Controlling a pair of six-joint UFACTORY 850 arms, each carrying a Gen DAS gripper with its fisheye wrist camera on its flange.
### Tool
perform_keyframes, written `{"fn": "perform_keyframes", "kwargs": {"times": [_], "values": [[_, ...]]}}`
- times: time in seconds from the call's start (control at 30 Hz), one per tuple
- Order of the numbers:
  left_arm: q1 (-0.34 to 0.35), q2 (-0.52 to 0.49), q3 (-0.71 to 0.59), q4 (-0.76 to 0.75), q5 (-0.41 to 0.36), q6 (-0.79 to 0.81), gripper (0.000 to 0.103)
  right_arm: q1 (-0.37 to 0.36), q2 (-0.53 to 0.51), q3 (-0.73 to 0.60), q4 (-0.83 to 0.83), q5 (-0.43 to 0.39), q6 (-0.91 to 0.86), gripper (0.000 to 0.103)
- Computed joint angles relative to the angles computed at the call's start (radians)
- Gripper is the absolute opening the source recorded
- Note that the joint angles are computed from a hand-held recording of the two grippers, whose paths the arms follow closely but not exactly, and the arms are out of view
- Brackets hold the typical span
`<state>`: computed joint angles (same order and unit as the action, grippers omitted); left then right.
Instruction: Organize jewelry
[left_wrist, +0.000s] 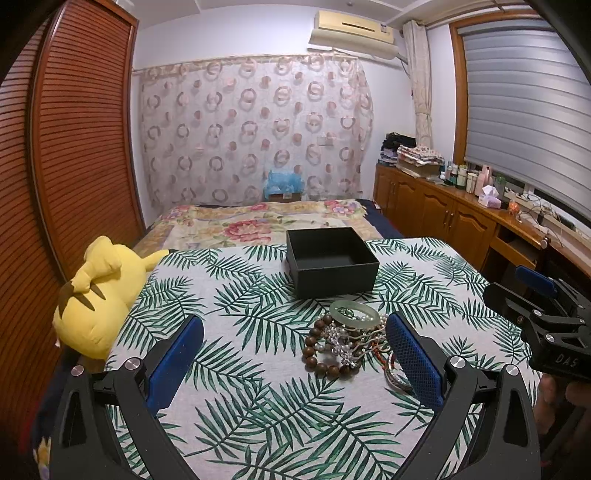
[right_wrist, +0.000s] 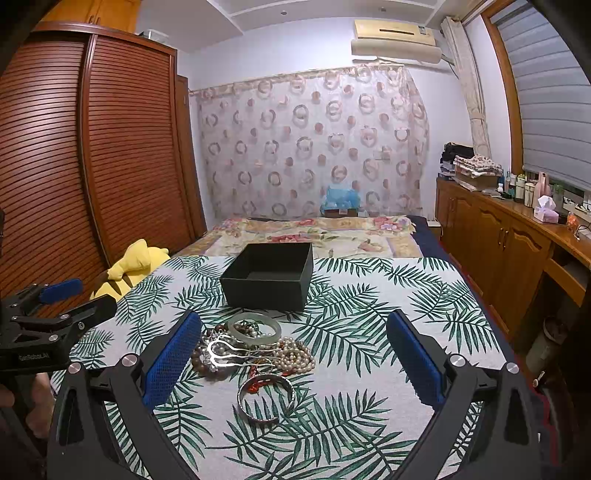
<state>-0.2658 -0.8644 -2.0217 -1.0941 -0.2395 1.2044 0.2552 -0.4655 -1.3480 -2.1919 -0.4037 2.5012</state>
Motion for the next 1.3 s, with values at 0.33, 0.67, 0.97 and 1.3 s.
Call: {"fn": "perform_keyframes", "kwargs": {"times": [0.33,0.67,0.97,1.3], "values": [[-0.001,0.005,0.009,-0.020,0.002,0.019,0.095,0.001,-0.001,0.001,-0.004,-0.002,0.004,0.101],[0.000,0.004,0.010,-0.025,0.002,0.025,0.095,0.002,-0.002,0.001,-0.004,-0.004,0.005,0.101],[-0.003,-0.002,0.011,0.003,-0.002,-0.009,0.095,-0.001,-0.004,0.003,-0.007,0.011,0.003,0.101],[0.007,-0.046,-0.049,0.138,-0.041,-0.147,0.095,-0.007,-0.027,-0.016,-0.017,0.043,0.000,0.101]]}}
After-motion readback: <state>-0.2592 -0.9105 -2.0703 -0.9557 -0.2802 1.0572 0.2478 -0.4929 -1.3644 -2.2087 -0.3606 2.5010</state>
